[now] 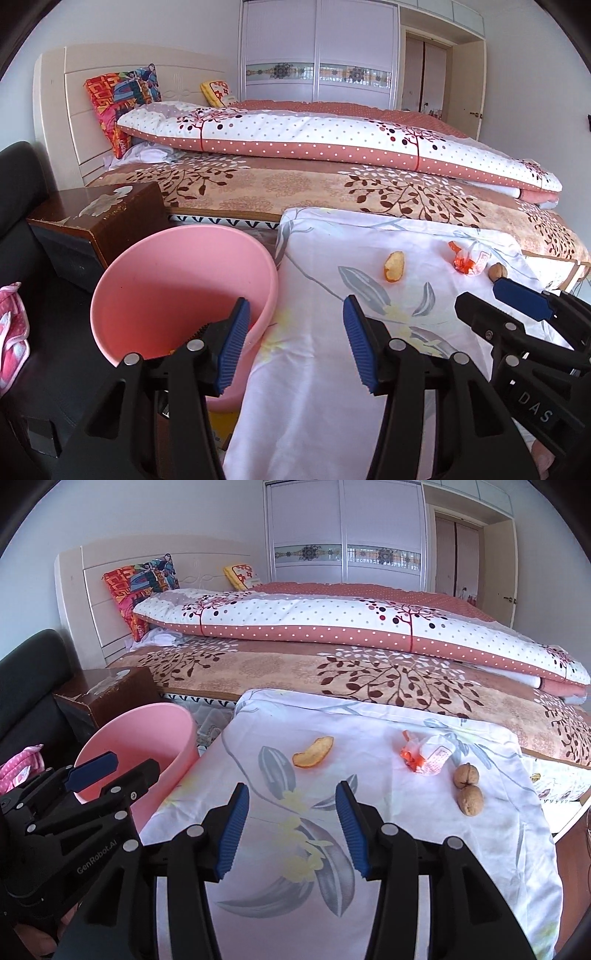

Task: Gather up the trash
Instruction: 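Move both tools back over the sheet toward the remaining orange peel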

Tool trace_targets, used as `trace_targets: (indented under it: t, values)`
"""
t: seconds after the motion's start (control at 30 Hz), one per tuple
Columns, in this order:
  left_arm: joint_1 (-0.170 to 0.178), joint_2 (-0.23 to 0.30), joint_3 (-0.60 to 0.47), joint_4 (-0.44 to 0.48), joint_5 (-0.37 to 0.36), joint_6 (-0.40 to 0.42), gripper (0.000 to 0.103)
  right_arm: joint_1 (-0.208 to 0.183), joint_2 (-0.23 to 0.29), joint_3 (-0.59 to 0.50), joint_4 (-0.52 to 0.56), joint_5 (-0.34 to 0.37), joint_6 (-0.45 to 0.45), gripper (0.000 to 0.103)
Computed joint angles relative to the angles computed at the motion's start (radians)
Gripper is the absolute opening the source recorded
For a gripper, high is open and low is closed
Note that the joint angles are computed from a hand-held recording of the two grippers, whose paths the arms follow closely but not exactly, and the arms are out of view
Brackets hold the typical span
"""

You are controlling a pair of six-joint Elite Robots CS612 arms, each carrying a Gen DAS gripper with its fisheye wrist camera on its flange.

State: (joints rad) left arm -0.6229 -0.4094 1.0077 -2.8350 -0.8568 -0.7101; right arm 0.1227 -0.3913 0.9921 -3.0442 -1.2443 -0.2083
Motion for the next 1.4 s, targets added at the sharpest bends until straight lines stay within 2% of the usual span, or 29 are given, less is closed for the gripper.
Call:
trace_targets:
  t: [0.57,0.87,1.4]
  values:
    - [-0.014,0.024,-0.042,0.004,-0.022,0.063,0.053,-0.016,-0.006,0.026,-0.005,-0.053,0.026,0.048]
    - [-0.011,0.028,-0.042,-0.041,-0.054,0.073,0.053,-0.018,-0.001,0.019,-0.006,-0.059,0.032,0.048]
    - [-0.004,0.047,-0.082,-0.04,-0.092,0.111,0.053,-0.024,0.018,-0.016,0.03,-0.079,0.047,0.048]
